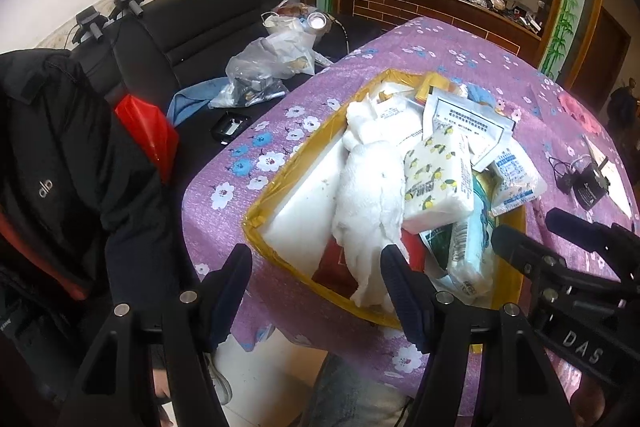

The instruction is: Organize soft objects

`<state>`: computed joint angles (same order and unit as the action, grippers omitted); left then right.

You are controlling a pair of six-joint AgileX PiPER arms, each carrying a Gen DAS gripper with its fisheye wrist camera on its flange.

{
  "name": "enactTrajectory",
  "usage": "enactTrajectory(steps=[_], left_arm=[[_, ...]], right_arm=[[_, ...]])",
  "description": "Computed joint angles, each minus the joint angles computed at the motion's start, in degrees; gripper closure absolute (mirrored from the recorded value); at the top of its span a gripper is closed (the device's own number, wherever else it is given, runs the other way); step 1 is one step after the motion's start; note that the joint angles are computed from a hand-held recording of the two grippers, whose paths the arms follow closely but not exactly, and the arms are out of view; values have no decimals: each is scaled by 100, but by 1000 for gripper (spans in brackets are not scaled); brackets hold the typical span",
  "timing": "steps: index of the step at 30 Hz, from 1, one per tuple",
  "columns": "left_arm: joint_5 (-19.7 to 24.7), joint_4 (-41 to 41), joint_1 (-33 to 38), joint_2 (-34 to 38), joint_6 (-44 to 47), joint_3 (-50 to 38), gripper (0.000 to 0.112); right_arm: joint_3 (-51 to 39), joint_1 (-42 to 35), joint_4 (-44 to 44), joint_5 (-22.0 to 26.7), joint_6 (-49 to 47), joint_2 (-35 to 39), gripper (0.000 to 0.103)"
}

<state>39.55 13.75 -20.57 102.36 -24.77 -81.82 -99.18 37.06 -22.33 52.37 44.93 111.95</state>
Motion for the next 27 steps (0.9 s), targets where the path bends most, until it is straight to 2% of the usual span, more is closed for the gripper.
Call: enactTrajectory(steps=[4, 16, 27], left_arm=[[27, 6, 20, 47, -7, -61, 42], [18, 212, -74, 110, -200, -117, 42], [-3, 62, -23, 125, -118, -94, 42]], right_arm=[[-110, 56, -135, 95, 21, 67, 30], [-125, 107, -313, 147, 59, 47, 30], [-189, 129, -355, 205, 74, 107, 29]])
